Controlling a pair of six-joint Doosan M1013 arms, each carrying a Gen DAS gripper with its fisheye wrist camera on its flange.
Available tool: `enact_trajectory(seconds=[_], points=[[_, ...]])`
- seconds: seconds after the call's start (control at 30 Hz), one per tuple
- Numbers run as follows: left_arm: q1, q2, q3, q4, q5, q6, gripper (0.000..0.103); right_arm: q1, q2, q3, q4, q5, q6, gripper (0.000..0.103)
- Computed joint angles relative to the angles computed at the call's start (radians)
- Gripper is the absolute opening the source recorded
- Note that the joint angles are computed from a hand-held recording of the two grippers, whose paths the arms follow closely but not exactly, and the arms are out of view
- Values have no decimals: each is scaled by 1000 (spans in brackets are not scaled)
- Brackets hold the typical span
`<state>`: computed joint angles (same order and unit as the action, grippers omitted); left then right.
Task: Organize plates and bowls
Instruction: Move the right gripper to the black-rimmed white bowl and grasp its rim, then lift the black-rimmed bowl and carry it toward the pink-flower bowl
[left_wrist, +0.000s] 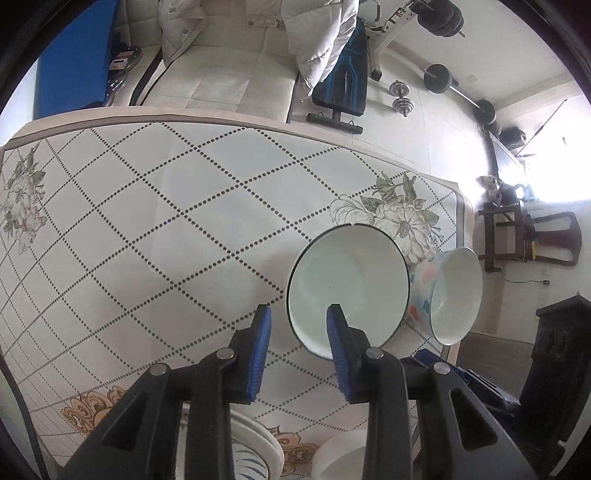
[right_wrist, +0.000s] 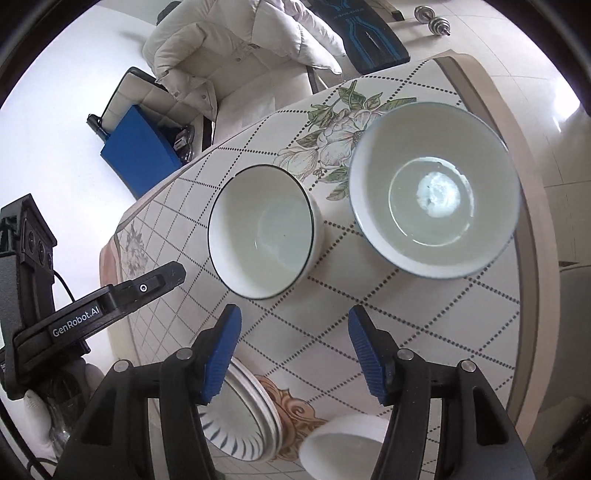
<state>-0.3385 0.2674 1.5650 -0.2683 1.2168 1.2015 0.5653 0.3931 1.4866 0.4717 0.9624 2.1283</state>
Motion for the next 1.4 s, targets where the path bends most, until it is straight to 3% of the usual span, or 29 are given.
enact_trajectory(seconds=[0.3, 0.43, 0.63, 0.7, 0.8, 1.4], points=[[2, 101, -67, -36, 88, 94, 29, -4, 99, -84, -2, 56, 33, 62], [-9, 121, -76, -17, 106, 114, 28, 0, 120, -106, -45, 79, 33, 55], [-22, 120, -68, 25, 83, 122, 21, 4, 153, -136, -66, 115, 39, 26], [-25, 118, -62, 40, 73, 112, 17, 12, 164, -156, -100, 136, 50, 25], [-24, 110, -51, 47, 61, 94, 14, 23, 179, -179, -153, 163, 89, 11], [-59, -4, 19, 84, 39, 66, 14, 49, 130, -164, -191, 158, 65, 9]])
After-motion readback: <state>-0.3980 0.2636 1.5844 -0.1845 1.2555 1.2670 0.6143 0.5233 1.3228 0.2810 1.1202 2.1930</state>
